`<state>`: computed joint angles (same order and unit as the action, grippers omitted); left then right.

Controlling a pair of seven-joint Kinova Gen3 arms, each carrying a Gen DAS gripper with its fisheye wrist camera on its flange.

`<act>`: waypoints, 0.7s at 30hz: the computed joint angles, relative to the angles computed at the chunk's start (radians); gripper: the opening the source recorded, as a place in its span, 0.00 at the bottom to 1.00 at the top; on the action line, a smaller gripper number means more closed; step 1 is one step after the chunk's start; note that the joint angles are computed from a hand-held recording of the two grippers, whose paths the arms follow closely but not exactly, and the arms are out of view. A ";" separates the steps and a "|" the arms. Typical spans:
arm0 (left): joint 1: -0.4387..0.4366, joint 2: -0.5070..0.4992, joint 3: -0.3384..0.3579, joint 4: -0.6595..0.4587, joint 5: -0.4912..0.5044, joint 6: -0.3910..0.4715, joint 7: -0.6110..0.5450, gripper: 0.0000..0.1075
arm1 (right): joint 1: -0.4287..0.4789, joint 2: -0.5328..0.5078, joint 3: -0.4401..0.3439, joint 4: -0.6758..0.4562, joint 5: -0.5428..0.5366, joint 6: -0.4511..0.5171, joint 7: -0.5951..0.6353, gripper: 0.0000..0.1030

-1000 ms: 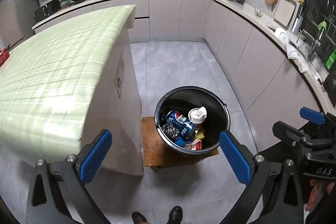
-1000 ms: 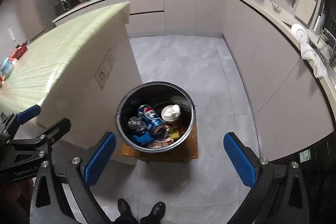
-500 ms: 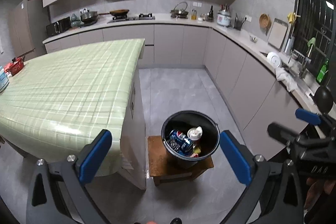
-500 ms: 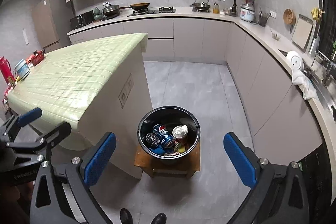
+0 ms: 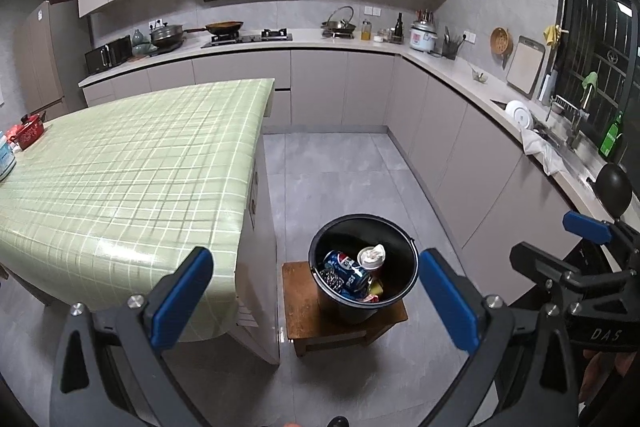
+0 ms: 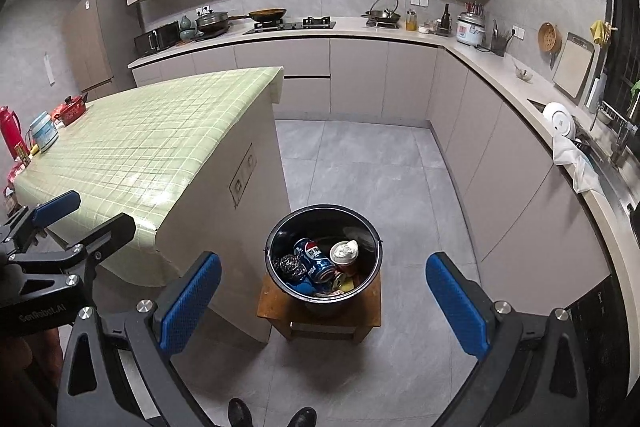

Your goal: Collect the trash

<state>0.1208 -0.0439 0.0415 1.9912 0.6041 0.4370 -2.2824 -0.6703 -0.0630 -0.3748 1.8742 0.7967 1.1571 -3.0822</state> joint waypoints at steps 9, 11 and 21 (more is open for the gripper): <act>-0.002 -0.005 -0.003 0.000 -0.030 0.013 0.036 0.95 | 0.005 0.014 0.013 -0.006 -0.012 -0.030 0.028 1.00; -0.003 -0.005 -0.004 0.001 -0.032 0.011 0.038 0.95 | 0.005 0.018 0.017 -0.009 -0.014 -0.035 0.036 1.00; -0.009 0.002 -0.002 -0.010 -0.039 0.020 0.050 0.95 | 0.015 0.022 0.031 -0.008 -0.018 -0.063 0.060 1.00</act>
<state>0.1116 -0.0419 0.0396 1.9814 0.5650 0.4572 -2.2327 -0.6553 -0.0413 -0.3441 1.8662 0.7789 1.0938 -3.0222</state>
